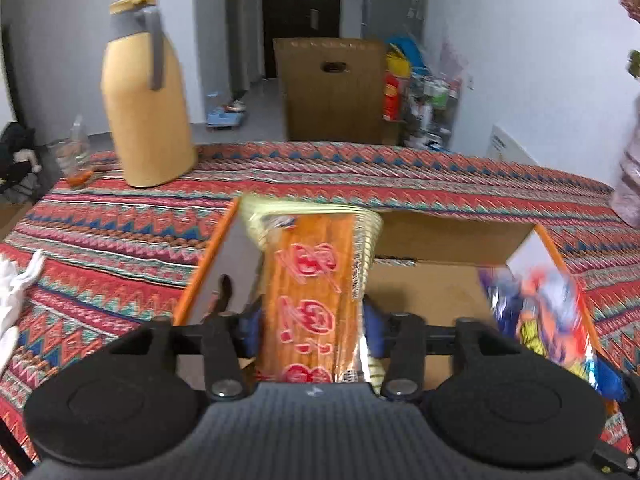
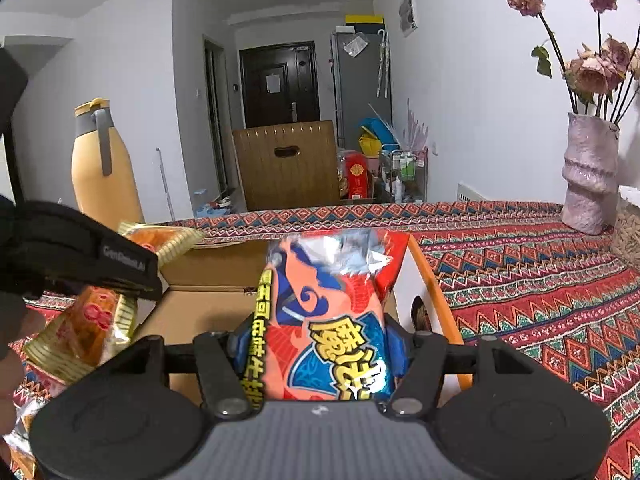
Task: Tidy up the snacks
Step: 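Carry both packets into the cardboard box and open both tools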
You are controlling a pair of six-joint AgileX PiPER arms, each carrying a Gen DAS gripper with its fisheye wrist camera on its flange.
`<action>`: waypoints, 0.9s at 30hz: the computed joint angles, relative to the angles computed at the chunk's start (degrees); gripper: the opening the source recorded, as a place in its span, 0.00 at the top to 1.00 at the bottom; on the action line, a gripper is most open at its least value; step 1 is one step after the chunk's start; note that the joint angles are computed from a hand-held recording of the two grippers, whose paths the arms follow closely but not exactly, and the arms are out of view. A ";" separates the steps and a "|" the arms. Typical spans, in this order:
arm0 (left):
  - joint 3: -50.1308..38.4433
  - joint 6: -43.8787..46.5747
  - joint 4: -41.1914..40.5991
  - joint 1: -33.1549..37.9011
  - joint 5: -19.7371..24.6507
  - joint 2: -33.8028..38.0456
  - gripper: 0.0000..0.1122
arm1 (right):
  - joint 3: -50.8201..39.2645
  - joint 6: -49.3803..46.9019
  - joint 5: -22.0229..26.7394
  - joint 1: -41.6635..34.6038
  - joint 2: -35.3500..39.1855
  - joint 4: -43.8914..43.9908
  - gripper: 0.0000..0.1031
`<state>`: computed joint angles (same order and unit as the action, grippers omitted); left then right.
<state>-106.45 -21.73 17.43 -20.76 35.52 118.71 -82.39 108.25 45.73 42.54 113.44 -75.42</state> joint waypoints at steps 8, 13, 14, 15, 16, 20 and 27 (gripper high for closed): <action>8.90 -15.46 12.81 -0.49 -5.52 -6.10 0.08 | 4.73 6.45 -0.49 0.35 -3.11 -3.55 0.00; 11.33 -16.37 12.59 -0.10 -4.44 -8.84 0.08 | 5.80 8.39 -0.47 0.63 -3.56 -5.04 0.00; 11.97 -17.10 13.14 -0.18 -4.03 -9.38 0.08 | 5.92 8.54 -0.36 0.74 -3.64 -5.40 0.00; 12.65 -17.90 13.55 -0.28 -3.60 -9.94 0.08 | 6.15 8.85 -0.05 0.89 -3.75 -5.75 0.00; 13.20 -18.20 13.50 -0.26 -3.18 -10.51 0.08 | 6.22 9.05 0.23 1.00 -3.85 -5.80 0.00; 16.93 -19.16 14.18 0.04 -2.96 -13.67 0.08 | 7.81 10.89 1.88 2.53 -6.12 -7.22 0.00; 22.07 -14.80 8.34 2.36 -5.39 -18.23 0.08 | 6.31 4.66 6.87 6.77 -7.65 -4.76 0.00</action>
